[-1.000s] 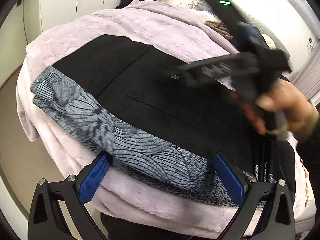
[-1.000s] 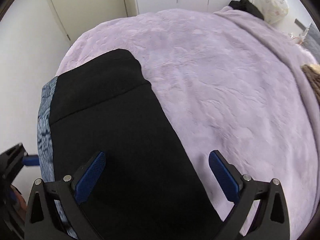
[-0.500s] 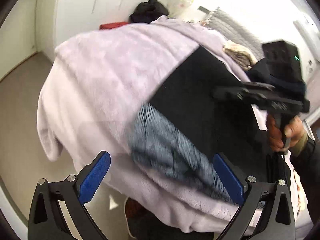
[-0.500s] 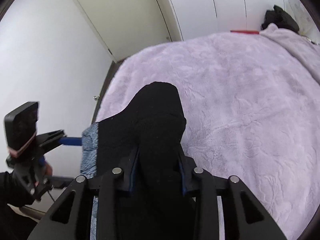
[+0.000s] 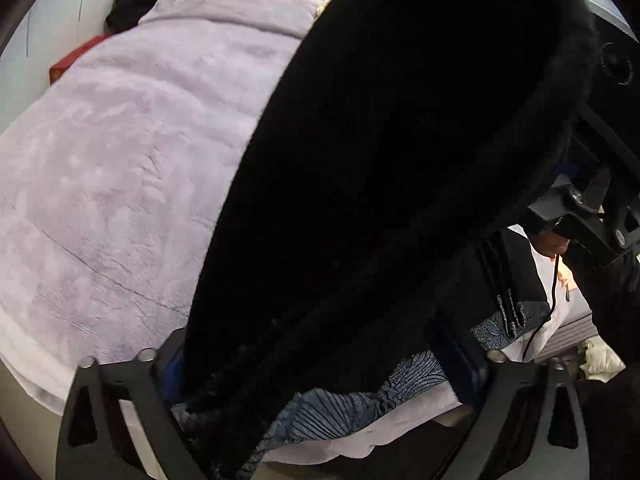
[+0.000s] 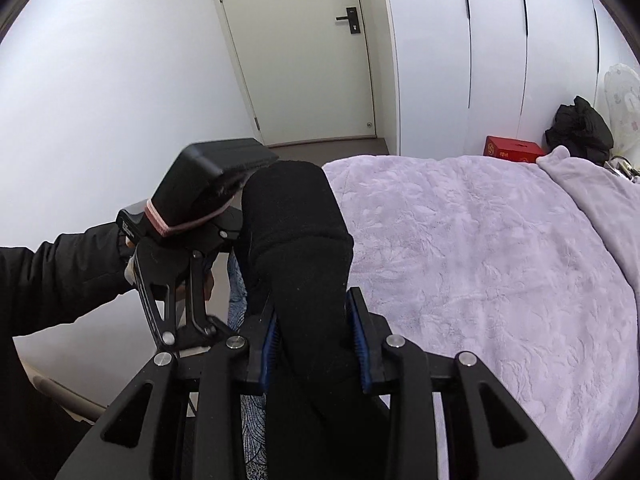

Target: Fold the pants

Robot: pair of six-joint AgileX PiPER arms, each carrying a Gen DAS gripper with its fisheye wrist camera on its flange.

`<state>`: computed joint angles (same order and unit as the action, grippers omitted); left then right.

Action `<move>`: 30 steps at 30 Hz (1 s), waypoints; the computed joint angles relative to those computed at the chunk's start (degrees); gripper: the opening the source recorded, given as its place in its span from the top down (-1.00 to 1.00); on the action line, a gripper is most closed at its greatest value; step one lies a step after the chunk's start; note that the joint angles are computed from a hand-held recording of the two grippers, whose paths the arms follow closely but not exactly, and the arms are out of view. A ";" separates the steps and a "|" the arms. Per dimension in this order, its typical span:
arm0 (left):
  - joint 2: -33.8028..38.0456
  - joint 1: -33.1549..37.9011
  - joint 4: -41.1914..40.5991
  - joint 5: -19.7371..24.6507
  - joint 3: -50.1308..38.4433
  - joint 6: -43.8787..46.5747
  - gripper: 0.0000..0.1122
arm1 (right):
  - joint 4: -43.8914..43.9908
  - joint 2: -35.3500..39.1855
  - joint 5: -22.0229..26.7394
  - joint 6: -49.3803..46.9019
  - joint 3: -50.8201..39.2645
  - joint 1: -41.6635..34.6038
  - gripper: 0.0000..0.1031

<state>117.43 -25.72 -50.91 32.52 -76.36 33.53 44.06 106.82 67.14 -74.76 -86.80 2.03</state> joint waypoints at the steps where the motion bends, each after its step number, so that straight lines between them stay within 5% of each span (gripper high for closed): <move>1: 0.68 0.01 1.59 0.14 -0.48 -2.75 0.07 | -1.94 0.17 -1.18 2.38 -0.14 0.41 0.31; 5: -0.09 0.29 3.32 0.71 0.37 -7.38 0.54 | -4.39 0.74 -2.74 10.75 -2.44 -1.64 -0.04; 9: -2.09 -4.63 18.72 -1.51 -1.18 -23.66 0.61 | -6.35 -5.84 -1.39 5.30 2.59 -7.17 -0.39; 14: -3.90 -8.85 31.81 0.47 -5.05 -37.91 0.62 | -20.38 -13.25 -4.90 -0.84 15.01 -9.73 -0.40; 19: -3.44 -15.84 46.45 6.53 -14.40 -53.52 0.63 | -29.72 -9.40 -14.21 2.53 23.21 -7.99 -0.40; 21: -2.81 -17.88 48.83 8.81 -17.44 -56.13 0.64 | -27.89 -5.85 -17.95 3.26 24.24 -7.78 -0.58; 25: -1.44 -21.61 56.79 13.10 -21.54 -63.62 0.64 | -24.62 -6.46 -13.17 4.38 21.00 -10.29 -0.62; 30: -0.71 -24.41 60.02 16.05 -24.90 -67.44 0.65 | -15.59 -18.41 -9.97 -7.37 27.33 -23.05 -0.62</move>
